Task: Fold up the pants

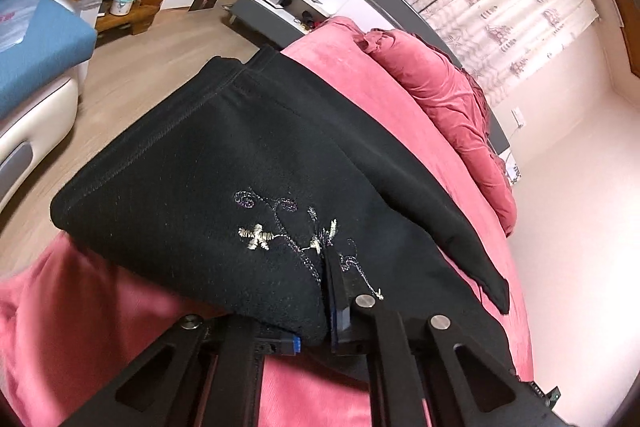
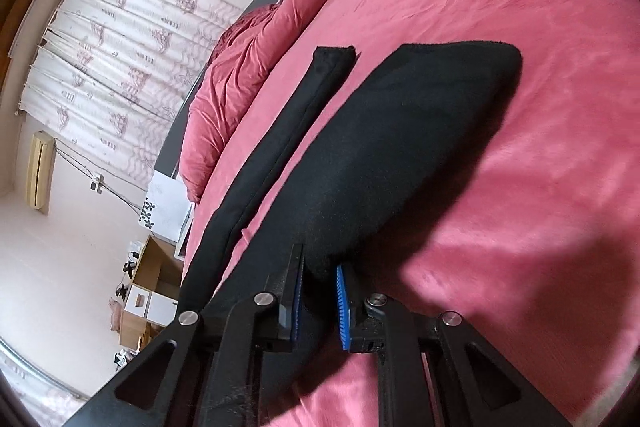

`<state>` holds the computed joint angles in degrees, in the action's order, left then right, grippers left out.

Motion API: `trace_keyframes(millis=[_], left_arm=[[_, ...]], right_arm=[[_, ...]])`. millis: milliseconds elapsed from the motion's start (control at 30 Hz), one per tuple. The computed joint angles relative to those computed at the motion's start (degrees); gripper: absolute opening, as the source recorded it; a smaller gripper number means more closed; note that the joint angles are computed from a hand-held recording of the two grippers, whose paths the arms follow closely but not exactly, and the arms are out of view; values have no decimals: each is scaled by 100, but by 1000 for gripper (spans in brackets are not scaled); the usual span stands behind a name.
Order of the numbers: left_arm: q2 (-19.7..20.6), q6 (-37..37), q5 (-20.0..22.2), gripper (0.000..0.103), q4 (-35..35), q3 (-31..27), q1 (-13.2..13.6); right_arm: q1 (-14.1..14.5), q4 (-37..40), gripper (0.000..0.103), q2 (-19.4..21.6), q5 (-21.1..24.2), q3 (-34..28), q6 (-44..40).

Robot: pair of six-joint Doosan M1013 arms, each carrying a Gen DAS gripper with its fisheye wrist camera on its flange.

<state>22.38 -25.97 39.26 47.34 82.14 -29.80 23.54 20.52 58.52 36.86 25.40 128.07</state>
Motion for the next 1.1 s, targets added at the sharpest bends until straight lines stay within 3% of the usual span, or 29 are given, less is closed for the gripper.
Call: trace_keyframes(millis=[233, 367, 433, 500, 633, 700, 800, 967, 1100], left_arm=[[-137, 84, 199, 8, -178, 173, -160], [-210, 10, 332, 8, -127, 216, -260], [-220, 123, 417, 8, -165, 203, -299], [-173, 506, 532, 10, -416, 135, -306], [-5, 1271, 902, 19, -1246, -58, -260], [-27, 1182, 933, 22, -1286, -27, -268], [-103, 860, 1221, 28, -945, 0, -348], [-190, 78, 2424, 29, -173, -8, -576], [-112, -8, 2786, 30, 170, -220, -585]], right_arm=[[-10, -63, 14, -298, 57, 487, -94], [-5, -82, 14, -582, -162, 1003, -179], [-20, -4, 14, -724, -282, 1293, -222], [-32, -125, 14, -719, -93, 1289, -9], [-85, -301, 25, -553, 577, 1009, 671], [-83, -424, 32, -637, 459, 1171, 853], [-67, -936, 46, -899, 59, 1650, 1428], [50, -3200, 49, -1226, 151, 2050, 3468], [83, -3724, 49, -1137, 120, 1710, 3161]])
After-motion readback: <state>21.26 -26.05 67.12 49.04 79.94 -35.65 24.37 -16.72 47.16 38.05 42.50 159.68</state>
